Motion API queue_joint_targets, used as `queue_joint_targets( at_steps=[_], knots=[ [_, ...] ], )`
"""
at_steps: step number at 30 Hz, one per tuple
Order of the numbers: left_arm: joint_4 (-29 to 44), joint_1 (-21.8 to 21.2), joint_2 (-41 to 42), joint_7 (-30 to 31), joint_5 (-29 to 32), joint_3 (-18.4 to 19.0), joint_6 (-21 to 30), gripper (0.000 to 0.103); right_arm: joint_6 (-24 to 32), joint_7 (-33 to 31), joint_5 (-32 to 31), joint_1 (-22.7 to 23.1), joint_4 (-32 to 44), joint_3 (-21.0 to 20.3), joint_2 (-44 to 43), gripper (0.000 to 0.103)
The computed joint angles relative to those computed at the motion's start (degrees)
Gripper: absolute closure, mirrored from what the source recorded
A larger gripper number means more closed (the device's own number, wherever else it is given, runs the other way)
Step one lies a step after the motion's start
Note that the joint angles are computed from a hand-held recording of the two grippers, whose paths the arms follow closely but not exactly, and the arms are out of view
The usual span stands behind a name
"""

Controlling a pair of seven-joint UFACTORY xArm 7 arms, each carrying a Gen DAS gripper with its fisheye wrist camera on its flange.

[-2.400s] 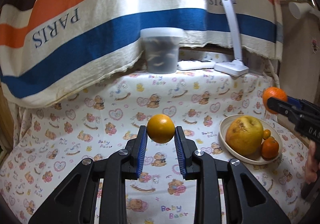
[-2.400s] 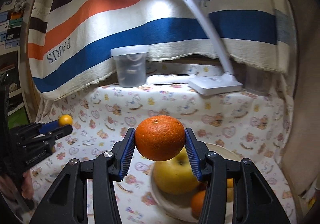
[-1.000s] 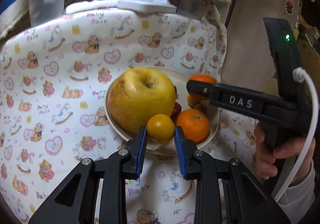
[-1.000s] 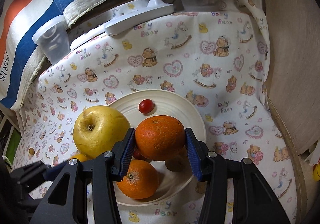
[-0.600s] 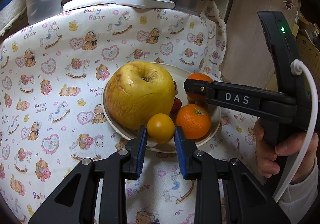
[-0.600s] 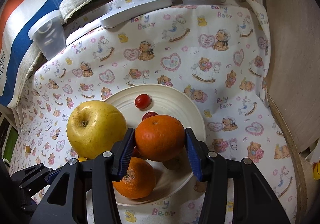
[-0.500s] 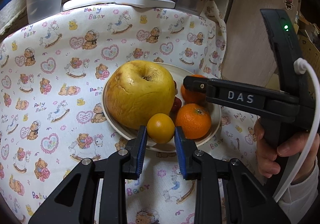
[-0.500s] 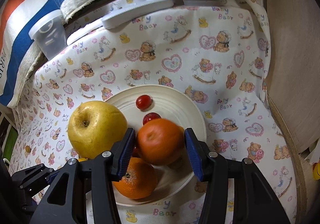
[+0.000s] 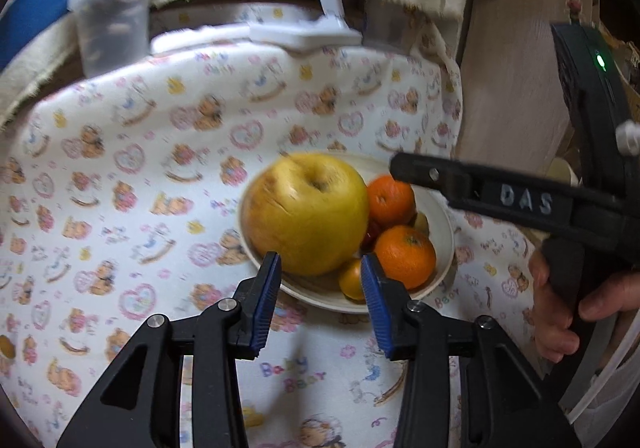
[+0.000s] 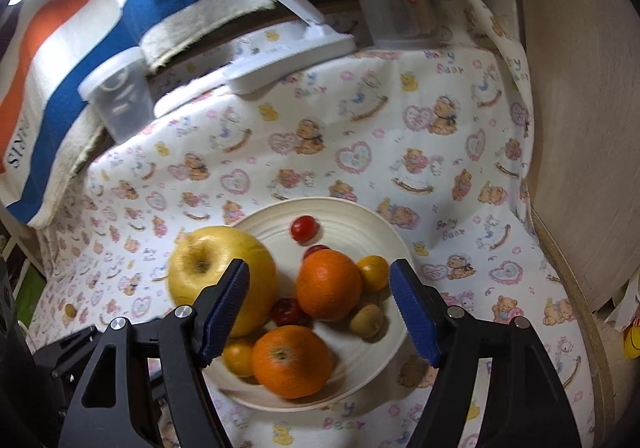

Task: Organize fruits
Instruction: 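Withdraw both tools from the plate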

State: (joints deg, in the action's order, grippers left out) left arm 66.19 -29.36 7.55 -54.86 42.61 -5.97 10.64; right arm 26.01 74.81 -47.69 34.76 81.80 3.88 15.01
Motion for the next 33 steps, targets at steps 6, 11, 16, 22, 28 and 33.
queue_joint_targets(
  at_steps=[6, 11, 16, 22, 28, 33],
  knots=[
    [-2.83, 1.14, -5.39, -15.62, 16.26, 1.2, 0.95, 0.063, 1.57, 4.94, -8.62, 2.62, 0.28, -0.2, -1.53, 0.028],
    [-5.42, 5.51, -9.34, -23.3, 24.63, -1.04, 0.84, 0.063, 4.2, 9.74, -17.14, 3.74, 0.74, 1.23, -2.41, 0.028],
    [-7.63, 10.28, -11.72, -28.07, 28.84, -3.54, -0.49, 0.062, 4.58, 12.41, -20.65, 3.5, 0.81, 2.73, -2.53, 0.027],
    [-8.67, 13.53, -11.78, -31.25, 31.57, -5.25, -2.01, 0.056, 4.71, 14.25, -22.3, 3.71, 0.93, 3.36, -1.96, 0.021],
    [-8.86, 14.5, -12.22, -39.75, 39.22, -5.99, -0.25, 0.029, 7.4, 16.63, -24.34, 4.76, 1.42, 3.32, -0.96, 0.017],
    [-8.6, 14.27, -11.85, -45.16, 45.47, -5.03, -1.24, 0.007, 9.68, 17.61, -23.79, 5.26, 1.99, 3.19, 0.11, 0.008]
  ],
)
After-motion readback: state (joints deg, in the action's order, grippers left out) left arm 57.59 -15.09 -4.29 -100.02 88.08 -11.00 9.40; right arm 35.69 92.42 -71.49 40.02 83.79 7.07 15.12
